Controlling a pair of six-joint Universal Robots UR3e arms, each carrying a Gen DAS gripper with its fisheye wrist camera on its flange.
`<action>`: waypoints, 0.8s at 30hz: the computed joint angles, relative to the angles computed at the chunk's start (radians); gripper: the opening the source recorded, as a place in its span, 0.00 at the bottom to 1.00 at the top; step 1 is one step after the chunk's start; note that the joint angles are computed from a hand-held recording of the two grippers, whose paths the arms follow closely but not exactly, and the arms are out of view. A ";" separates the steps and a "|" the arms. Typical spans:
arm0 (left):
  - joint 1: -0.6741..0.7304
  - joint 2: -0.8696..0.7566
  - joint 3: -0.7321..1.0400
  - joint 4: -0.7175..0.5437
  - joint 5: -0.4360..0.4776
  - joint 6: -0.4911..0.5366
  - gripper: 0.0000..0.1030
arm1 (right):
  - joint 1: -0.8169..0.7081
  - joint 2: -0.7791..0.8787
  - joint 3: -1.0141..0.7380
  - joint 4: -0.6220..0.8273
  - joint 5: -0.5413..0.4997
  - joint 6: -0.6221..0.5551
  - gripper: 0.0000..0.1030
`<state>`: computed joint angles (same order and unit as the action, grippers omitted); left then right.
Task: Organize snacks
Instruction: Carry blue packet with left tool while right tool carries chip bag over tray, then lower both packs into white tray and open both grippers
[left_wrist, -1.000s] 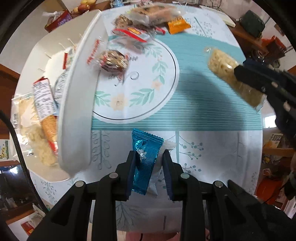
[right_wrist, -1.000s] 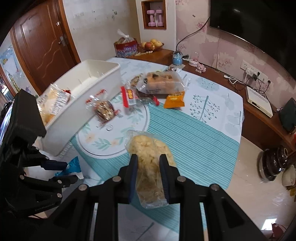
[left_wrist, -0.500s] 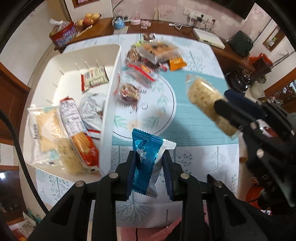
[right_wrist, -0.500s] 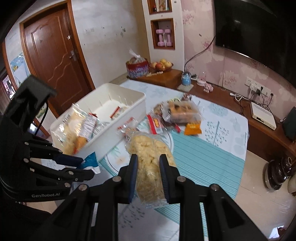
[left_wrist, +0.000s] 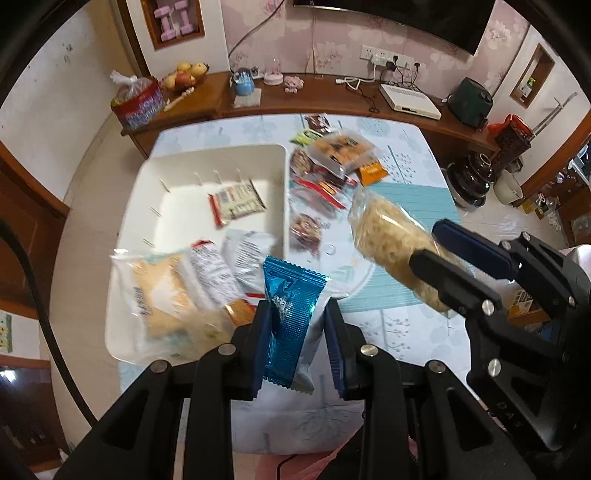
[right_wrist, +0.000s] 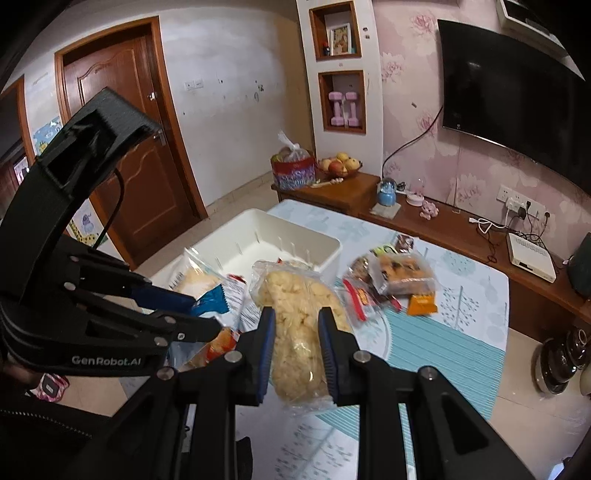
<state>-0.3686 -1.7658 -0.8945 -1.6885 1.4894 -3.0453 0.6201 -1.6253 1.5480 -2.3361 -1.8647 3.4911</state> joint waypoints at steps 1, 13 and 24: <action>0.015 0.005 0.003 -0.002 -0.002 0.015 0.26 | 0.016 0.024 -0.028 0.003 -0.018 0.006 0.23; 0.239 0.016 0.056 0.018 -0.060 0.229 0.26 | 0.167 0.370 -0.452 0.071 -0.222 0.072 0.23; 0.416 -0.065 0.102 0.071 -0.182 0.434 0.26 | 0.219 0.694 -0.874 0.143 -0.339 0.149 0.14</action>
<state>0.0470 -1.8308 -0.7930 -1.6179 1.3078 -2.6113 0.8391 -0.9315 0.6741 -2.1931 -2.2034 3.6400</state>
